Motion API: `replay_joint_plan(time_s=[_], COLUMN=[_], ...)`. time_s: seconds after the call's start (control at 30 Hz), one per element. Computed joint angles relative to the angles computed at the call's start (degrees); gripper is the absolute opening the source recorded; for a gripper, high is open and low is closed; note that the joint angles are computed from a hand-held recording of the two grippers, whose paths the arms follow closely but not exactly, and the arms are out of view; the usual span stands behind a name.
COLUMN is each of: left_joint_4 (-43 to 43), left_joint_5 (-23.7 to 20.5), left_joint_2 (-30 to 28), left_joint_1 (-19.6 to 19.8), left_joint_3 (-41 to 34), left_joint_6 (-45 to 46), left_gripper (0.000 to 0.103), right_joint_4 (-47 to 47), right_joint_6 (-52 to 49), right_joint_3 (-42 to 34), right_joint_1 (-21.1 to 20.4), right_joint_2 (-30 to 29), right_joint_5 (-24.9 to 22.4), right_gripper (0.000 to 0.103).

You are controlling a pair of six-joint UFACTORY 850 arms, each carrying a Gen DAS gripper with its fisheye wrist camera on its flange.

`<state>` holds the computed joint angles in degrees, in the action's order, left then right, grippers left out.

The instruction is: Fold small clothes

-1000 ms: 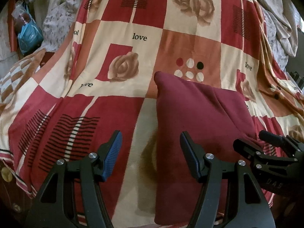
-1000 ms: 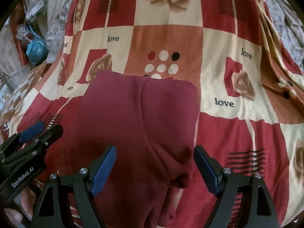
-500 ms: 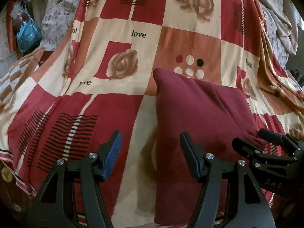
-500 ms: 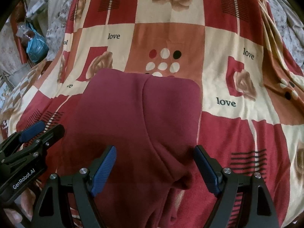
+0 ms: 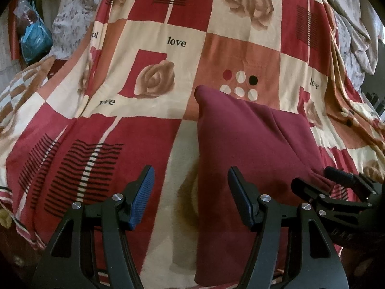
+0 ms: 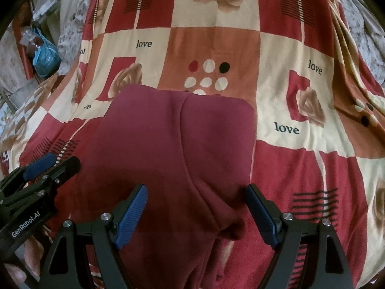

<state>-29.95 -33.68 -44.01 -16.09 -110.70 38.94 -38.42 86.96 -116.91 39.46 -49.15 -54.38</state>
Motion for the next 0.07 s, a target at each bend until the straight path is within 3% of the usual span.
replay_joint_plan(time_s=[0.07], left_joint_4=[0.19], left_joint_5=[-1.15], left_joint_2=[-0.55], left_joint_1=[0.17], left_joint_3=[-0.95], left_joint_6=[-0.62], left_gripper=[0.063], right_joint_4=[0.02], right_joint_6=[-0.02], right_joint_3=[0.30], right_joint_1=[0.00], right_joint_2=[0.16], right_joint_5=[0.11], right_gripper=[0.081])
